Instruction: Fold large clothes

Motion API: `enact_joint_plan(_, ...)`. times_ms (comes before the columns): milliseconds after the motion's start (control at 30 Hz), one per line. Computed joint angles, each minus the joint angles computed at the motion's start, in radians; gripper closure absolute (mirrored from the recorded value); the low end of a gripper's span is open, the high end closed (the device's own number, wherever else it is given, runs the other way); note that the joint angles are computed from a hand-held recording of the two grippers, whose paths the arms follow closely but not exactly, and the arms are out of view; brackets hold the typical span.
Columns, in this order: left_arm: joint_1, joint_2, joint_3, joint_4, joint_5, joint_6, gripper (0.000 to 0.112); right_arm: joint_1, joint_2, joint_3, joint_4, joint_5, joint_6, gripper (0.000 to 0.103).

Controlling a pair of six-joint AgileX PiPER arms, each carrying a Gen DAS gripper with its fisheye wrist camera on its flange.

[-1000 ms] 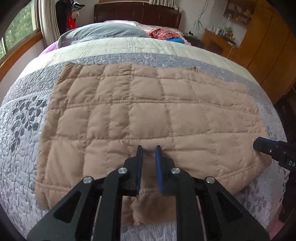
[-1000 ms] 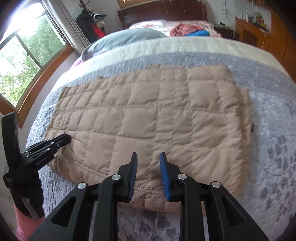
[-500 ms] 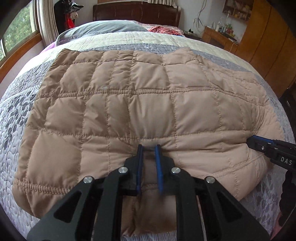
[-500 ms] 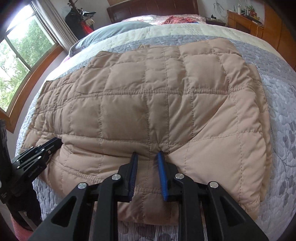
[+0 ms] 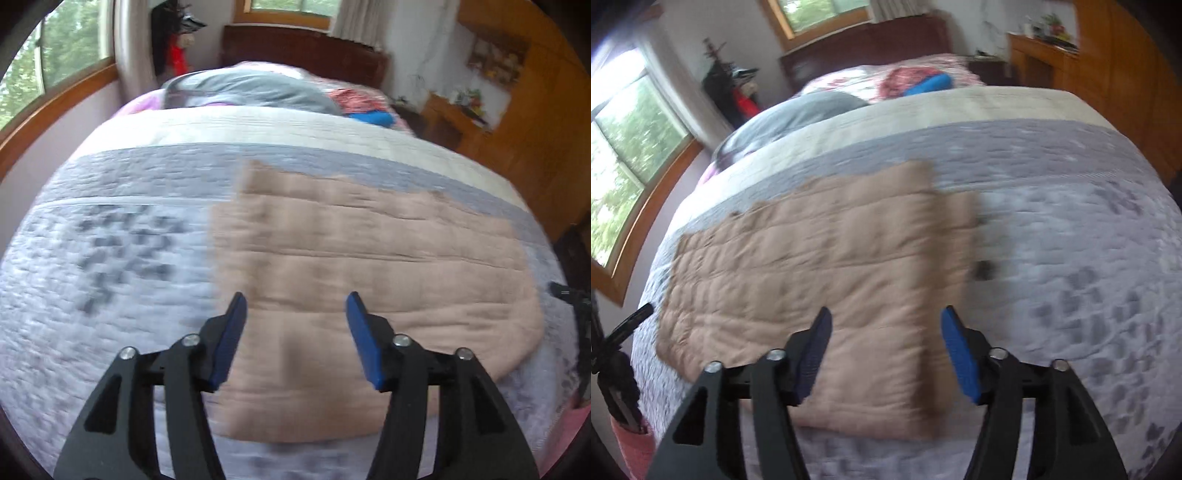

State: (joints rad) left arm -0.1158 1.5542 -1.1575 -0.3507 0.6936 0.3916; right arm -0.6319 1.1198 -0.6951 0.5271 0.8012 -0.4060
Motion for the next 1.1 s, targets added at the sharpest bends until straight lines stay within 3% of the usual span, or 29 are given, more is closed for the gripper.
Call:
enact_joint_plan(100,0.115,0.099,-0.085,-0.087,0.094,0.080,0.050,-0.155,0.116,-0.017,0.169,0.074,-0.225,0.032)
enact_joint_plan(233,0.197,0.237,-0.201,-0.210,0.224,0.166,0.048,-0.195,0.253,-0.041,0.264,0.108,-0.332,0.029)
enact_joint_plan(333,0.205,0.295,-0.222,-0.295,0.267,0.220,0.046,-0.213,0.325,-0.044,0.330,0.130,-0.406,0.028)
enact_joint_plan(533,0.176,0.415,-0.303,-0.332,0.275,0.212,0.043,-0.203,0.404,-0.043,0.363,0.103,-0.434,0.026)
enact_joint_plan(633,0.181,0.499,-0.380,-0.397,0.348,0.236,0.038,-0.207,0.444,-0.054,0.385,0.111,-0.453,0.024)
enact_joint_plan(767,0.140,0.521,-0.402,-0.396,0.334,0.236,0.037,-0.200,0.481,-0.067,0.428,0.108,-0.486,0.022)
enact_joint_plan(800,0.131,0.529,-0.412,-0.406,0.350,0.240,0.039,-0.193,0.484,-0.069,0.433,0.106,-0.493,0.023)
enact_joint_plan(833,0.119,0.532,-0.413,-0.409,0.354,0.233,0.045,-0.184,0.483,-0.069,0.430,0.096,-0.492,0.033)
enact_joint_plan(933,0.089,0.507,-0.363,-0.424,0.290,0.250,0.074,-0.190,0.503,-0.077,0.462,0.152,-0.526,0.073)
enact_joint_plan(967,0.085,0.492,-0.341,-0.442,0.273,0.257,0.083,-0.204,0.509,-0.078,0.479,0.183,-0.540,0.080)
enact_joint_plan(1100,0.081,0.417,-0.272,-0.493,0.233,0.286,0.097,-0.213,0.431,-0.061,0.462,0.199,-0.539,0.088)
